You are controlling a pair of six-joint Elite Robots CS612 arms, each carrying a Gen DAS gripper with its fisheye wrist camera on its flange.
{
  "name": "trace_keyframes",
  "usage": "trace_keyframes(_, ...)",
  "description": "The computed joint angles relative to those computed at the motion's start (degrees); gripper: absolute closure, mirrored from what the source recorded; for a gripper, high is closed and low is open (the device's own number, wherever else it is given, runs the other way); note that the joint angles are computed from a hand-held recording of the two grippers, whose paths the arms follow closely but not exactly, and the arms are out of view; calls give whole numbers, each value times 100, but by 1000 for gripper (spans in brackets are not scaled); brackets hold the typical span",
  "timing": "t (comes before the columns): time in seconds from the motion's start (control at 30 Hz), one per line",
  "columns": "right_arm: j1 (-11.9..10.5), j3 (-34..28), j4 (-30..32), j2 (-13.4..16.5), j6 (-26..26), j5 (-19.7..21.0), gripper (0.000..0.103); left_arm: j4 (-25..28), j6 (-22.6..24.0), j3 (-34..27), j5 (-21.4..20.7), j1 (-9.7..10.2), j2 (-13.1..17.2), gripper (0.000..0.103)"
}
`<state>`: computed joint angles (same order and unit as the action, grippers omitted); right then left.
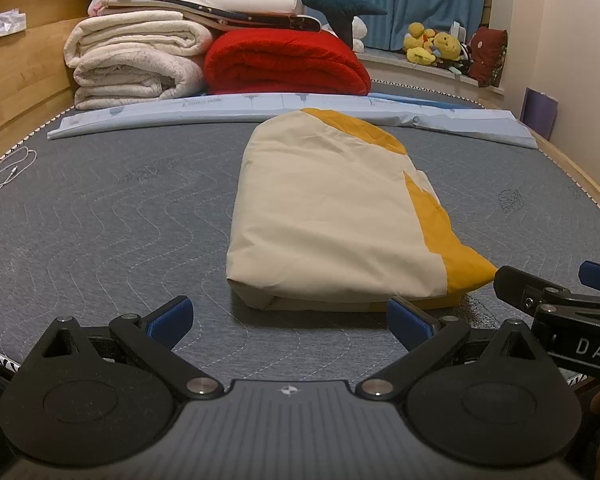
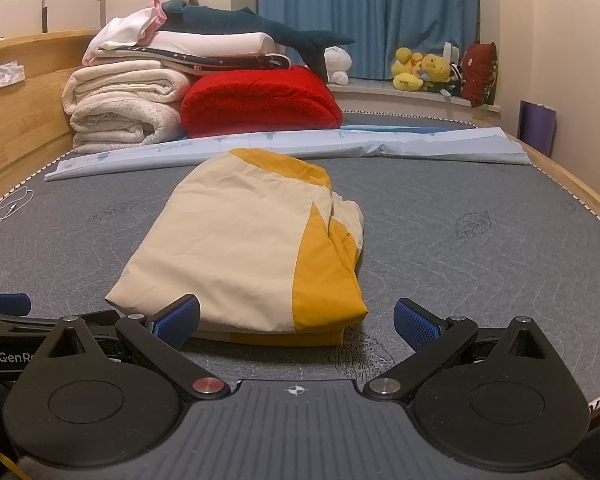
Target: Fold large clothes
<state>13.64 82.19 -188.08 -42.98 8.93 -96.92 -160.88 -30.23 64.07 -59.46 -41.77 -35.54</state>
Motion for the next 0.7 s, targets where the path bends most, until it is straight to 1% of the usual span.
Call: trace_keyframes(0.7,-10,9,6,-7,-6,23,1,26,-43,-40,-10,-17,21,0)
